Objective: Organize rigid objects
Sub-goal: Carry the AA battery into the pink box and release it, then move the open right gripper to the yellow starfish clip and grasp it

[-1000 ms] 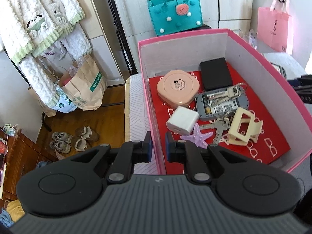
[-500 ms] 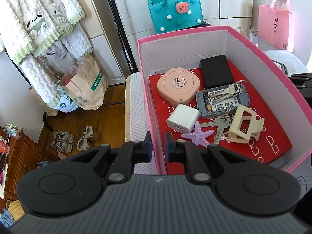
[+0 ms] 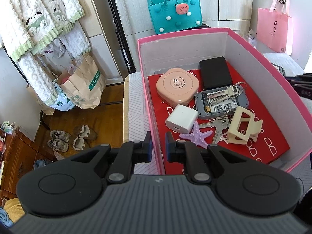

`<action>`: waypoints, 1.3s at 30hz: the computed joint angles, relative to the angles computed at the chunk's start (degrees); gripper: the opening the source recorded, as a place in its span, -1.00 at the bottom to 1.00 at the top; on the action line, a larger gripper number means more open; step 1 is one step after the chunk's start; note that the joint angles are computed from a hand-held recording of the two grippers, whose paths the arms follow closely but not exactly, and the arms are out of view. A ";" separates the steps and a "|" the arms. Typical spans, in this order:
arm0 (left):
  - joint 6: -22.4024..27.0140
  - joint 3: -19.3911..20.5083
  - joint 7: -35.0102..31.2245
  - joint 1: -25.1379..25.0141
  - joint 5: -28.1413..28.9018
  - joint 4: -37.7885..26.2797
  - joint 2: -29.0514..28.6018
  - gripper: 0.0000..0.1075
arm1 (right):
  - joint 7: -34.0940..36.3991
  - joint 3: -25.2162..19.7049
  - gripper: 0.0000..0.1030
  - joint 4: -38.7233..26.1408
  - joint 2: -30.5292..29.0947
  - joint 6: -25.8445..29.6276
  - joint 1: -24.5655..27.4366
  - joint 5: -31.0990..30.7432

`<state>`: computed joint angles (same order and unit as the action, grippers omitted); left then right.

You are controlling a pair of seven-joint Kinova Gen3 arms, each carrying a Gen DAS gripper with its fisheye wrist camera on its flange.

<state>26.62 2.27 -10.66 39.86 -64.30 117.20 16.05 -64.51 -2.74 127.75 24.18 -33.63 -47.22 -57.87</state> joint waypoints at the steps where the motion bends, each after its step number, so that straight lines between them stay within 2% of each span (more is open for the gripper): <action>1: -0.02 -0.01 0.00 -0.01 -0.07 0.02 -0.03 -0.79 | -1.19 -0.73 -0.79 0.81 -1.00 -0.67 0.25 1.22; 3: -0.33 -0.22 0.71 0.14 -0.87 0.31 -0.07 -0.79 | -4.75 -3.72 -0.80 2.63 -2.97 -2.16 2.62 5.71; 7: -1.39 -0.23 1.15 -0.40 -1.36 0.70 -0.34 -0.79 | -9.82 -13.79 -0.79 5.07 -6.96 -4.52 11.29 15.02; 11: -2.31 -0.51 1.74 -0.54 -2.15 1.24 -0.61 -0.79 | -11.89 -24.40 -0.79 4.21 -8.91 -1.13 21.51 24.34; 13: -2.62 -0.62 2.39 -0.49 -2.75 1.53 -0.77 -0.79 | -12.04 -26.73 -0.79 2.82 -8.22 1.43 23.85 28.10; 15: -2.95 -0.62 2.98 -0.59 -3.30 1.81 -0.94 -0.79 | -10.09 -24.98 -0.79 1.17 -7.65 3.87 21.94 28.20; 18: -3.47 -0.52 3.35 -0.96 -3.57 1.98 -1.08 -0.79 | -6.14 -17.33 -0.79 -1.17 -7.26 6.83 14.30 23.54; 21: -4.19 -0.51 3.49 -1.41 -3.54 2.22 -1.29 -0.79 | -8.96 -9.68 -0.77 -2.51 -6.98 9.32 8.43 24.33; 23: -4.42 -0.33 2.60 -1.79 -2.90 2.28 -1.47 -0.79 | -10.18 -6.48 -0.70 -2.07 -6.99 8.45 5.22 23.76; 25: -4.52 -0.40 2.23 -1.81 -2.68 2.29 -1.61 -0.79 | -10.63 -7.45 -0.67 -0.80 -7.28 6.02 5.61 22.66; 29: -4.43 -0.76 3.24 -1.34 -3.22 2.09 -1.37 -0.79 | -11.17 -14.48 -0.45 1.40 -7.35 0.67 12.16 19.97; 33: -4.61 -0.82 3.62 -1.41 -3.30 2.18 -1.46 -0.79 | -4.22 -21.89 -0.37 2.21 -6.81 -3.40 18.29 11.30; 35: -4.52 -0.78 3.64 -1.42 -3.30 2.14 -1.44 -0.79 | -0.92 -21.06 -0.24 2.16 -6.53 -4.40 17.48 6.64; 37: -4.51 -0.77 3.64 -1.49 -3.27 2.21 -1.50 -0.79 | 2.70 -17.69 -0.22 1.91 -5.75 -5.24 14.83 1.98; 39: -4.58 -0.71 3.45 -1.70 -3.09 2.21 -1.54 -0.79 | 6.62 -16.79 -0.20 0.99 -4.17 -6.73 13.97 -2.63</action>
<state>22.04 1.55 -7.21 38.16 -67.39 119.41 14.51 -57.90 -19.53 128.74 20.01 -40.36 -33.25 -60.50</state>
